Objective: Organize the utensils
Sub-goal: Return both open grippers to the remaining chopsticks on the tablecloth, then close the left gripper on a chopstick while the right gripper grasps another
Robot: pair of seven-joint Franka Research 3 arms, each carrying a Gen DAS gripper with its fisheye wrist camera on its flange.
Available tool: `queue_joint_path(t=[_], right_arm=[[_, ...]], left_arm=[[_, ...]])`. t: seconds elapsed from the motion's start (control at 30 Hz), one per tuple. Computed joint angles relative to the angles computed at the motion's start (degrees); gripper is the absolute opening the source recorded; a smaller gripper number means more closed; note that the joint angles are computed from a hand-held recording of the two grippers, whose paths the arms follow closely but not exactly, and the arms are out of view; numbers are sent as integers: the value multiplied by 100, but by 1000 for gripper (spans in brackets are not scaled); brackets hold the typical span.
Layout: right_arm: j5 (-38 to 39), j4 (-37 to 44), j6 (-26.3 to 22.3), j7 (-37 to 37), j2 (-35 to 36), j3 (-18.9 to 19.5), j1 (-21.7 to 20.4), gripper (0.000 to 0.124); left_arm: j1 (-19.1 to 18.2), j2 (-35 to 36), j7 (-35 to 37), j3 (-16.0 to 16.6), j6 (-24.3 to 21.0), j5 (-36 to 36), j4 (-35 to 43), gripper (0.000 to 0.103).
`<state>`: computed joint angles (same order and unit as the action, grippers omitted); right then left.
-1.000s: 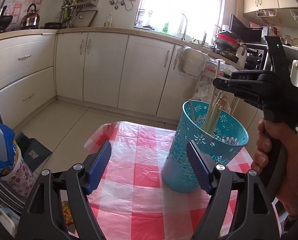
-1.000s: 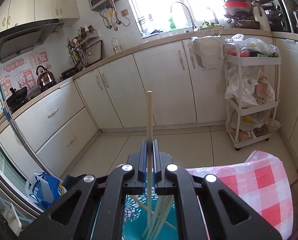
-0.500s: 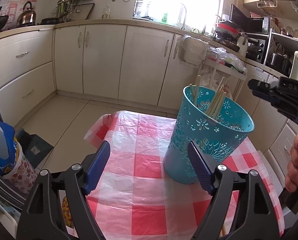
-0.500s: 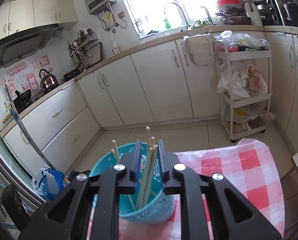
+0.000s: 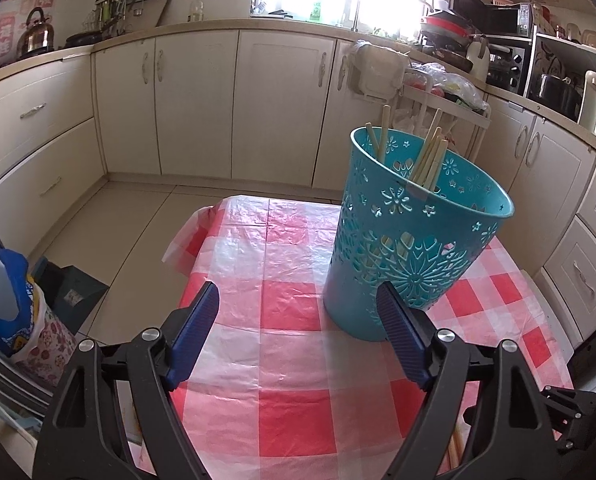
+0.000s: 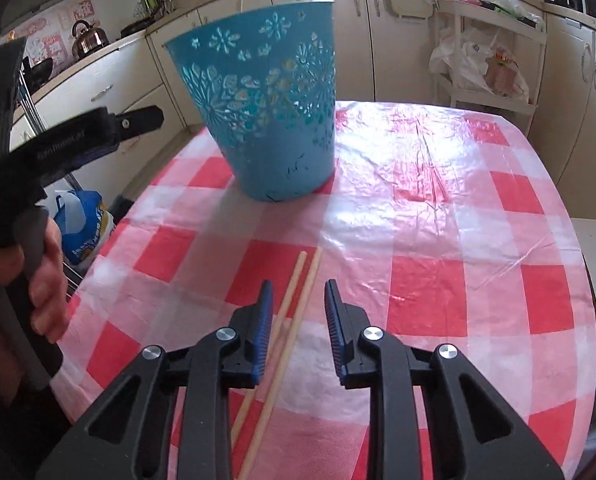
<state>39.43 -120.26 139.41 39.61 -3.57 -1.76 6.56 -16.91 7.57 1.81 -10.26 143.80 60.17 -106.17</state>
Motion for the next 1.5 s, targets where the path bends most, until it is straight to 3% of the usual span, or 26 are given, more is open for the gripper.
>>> queue_joint_path(t=[0.47,0.67,0.9,1.0,1.13,1.3,1.43,1.47,1.5], right_arm=[[-406,-105,352,-16,140,66,25,20],[-584,-46,151,51,124,4,-50,11],[-738,25,-92,142,106,-69,-186,10],[-820,44,-163,184,98,-107,-254,10],[-748,99,-213,175,143,-132,-312,10],[-558,112,-156,23,190,-124,-337,11],[-479,145,-120,-151,241,-123,-350,11],[-462,164,-152,-181,255,-125,-358,11],[-457,208,-213,-205,281,-130,-370,11]], left_arm=[[-8,17,157,3,-18,-87,36,77],[-13,26,218,-3,-34,-138,49,77],[-34,85,392,-19,4,-244,90,78],[-26,198,744,-68,226,-607,140,78],[-117,581,1799,-224,518,-1444,374,78],[-548,1145,2866,-224,248,-1886,919,77],[-687,1410,3287,-174,140,-2265,1193,67],[-660,1432,3438,-182,187,-2406,1195,61],[-611,1485,3679,-231,265,-2591,1209,43]])
